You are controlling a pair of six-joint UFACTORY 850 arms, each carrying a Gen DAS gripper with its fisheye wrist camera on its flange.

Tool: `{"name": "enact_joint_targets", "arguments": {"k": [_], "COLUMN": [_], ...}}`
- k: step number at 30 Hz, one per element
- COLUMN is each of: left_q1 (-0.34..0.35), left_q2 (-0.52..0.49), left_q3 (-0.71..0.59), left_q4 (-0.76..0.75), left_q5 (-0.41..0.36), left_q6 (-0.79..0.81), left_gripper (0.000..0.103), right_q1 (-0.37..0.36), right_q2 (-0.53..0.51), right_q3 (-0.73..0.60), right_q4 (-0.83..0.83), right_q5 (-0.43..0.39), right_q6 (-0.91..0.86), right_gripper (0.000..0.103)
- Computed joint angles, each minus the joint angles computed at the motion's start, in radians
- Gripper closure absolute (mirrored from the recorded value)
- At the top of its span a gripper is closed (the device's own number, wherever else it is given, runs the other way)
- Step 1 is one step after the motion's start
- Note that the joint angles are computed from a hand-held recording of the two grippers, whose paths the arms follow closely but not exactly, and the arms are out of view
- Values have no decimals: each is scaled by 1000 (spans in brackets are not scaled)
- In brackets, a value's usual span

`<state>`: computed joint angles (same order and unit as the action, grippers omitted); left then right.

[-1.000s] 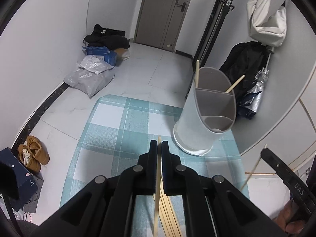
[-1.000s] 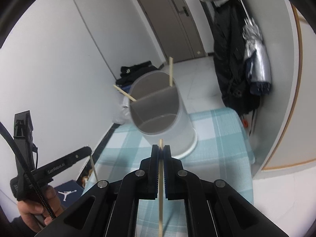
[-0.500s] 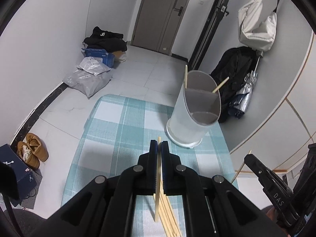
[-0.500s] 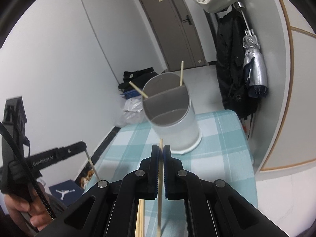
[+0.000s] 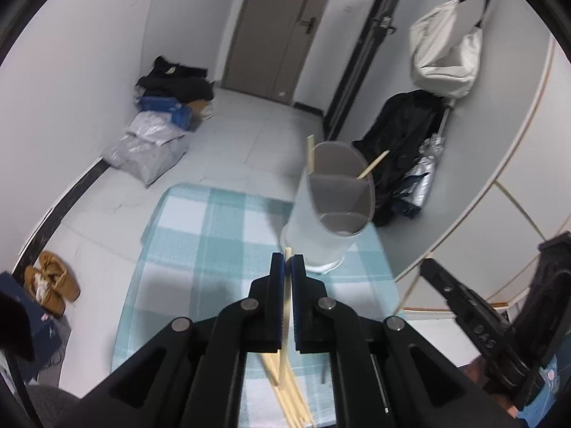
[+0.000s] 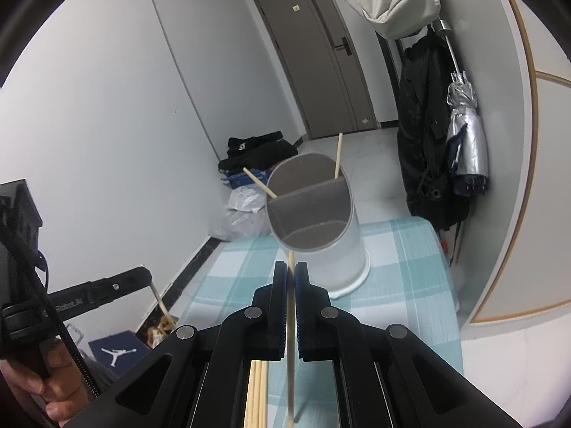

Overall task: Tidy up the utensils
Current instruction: 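Carry both held chopsticks up over the white cup's opening, then lower both chopsticks into the white cup and open both grippers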

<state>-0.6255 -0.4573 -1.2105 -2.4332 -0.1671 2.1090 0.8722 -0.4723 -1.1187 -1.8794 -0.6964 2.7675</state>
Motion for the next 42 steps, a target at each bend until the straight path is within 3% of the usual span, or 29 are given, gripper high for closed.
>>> {"name": "enact_joint_targets", "arguments": {"k": [9, 19, 25, 29, 42], "left_q1": [-3, 23, 36, 54, 65], "left_q2": [-27, -139, -226, -284, -436], "left_q3": [-95, -377, -558, -655, -860], "left_q4": [441, 967, 1138, 1164, 1440], "left_q5": [-38, -110, -141, -184, -208], "left_q6": [-426, -946, -1120, -1164, -1381], "left_gripper": [102, 102, 102, 102, 102], "right_q1": [-40, -118, -178, -209, -270], "right_q2": [20, 71, 59, 26, -140], "right_q3": [-19, -101, -205, -273, -459], "right_q4": [-31, -30, -37, -50, -42], "right_q5": [32, 59, 74, 64, 48], "right_q6": [1, -146, -261, -295, -397], "right_gripper": [100, 100, 100, 100, 100]}}
